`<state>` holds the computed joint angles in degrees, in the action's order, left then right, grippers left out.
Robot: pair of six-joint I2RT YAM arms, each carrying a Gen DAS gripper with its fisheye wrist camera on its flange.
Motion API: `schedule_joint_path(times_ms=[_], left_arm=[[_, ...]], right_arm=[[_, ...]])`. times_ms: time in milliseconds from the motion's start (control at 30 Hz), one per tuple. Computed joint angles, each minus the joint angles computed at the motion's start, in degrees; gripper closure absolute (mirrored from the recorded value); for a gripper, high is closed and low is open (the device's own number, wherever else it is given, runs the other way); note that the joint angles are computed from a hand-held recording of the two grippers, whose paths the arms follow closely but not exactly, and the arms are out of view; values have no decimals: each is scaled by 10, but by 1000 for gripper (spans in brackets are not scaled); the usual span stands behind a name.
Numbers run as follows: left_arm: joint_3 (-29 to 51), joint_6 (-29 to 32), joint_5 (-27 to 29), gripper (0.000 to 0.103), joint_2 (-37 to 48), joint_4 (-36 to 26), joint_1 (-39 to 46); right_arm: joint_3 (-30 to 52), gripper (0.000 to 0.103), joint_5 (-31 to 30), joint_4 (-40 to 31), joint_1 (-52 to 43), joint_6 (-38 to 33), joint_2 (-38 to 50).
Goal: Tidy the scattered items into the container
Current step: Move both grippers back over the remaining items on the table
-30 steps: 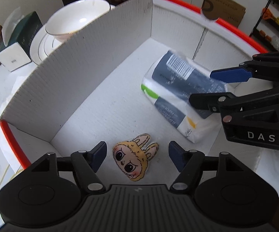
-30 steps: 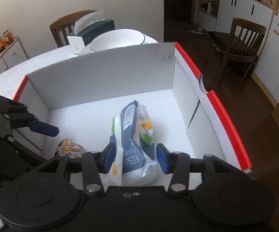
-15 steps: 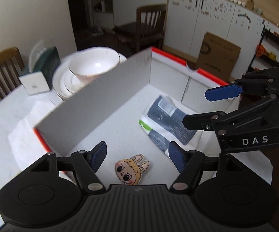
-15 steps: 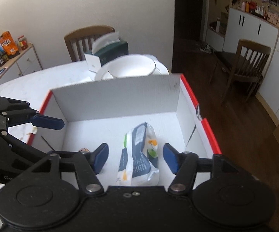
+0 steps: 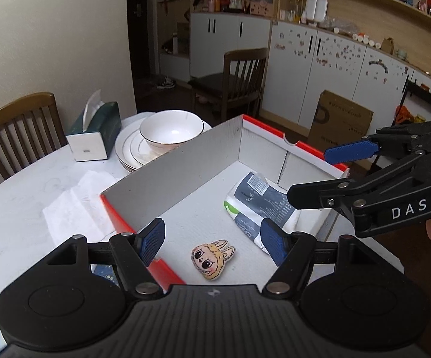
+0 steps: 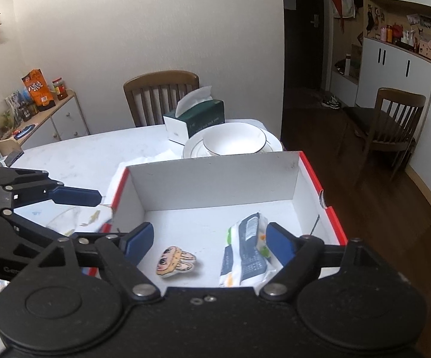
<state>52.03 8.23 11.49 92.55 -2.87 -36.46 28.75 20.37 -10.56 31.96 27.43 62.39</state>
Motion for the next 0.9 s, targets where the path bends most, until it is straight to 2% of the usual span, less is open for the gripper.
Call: schedule_joint_path(times_ms=[67, 400, 633, 900], left_arm=[[-21, 4, 7, 26, -25, 1, 12], [-123, 40, 63, 24, -141, 8, 110], [-173, 85, 121, 24, -213, -8, 205], [-190, 170, 208, 15, -237, -54, 348]], right_arm=[[5, 17, 21, -14, 24, 19, -5], [44, 9, 122, -70, 155, 125, 17], [92, 7, 167, -93, 223, 184, 83], [162, 6, 194, -99, 282, 229, 174]])
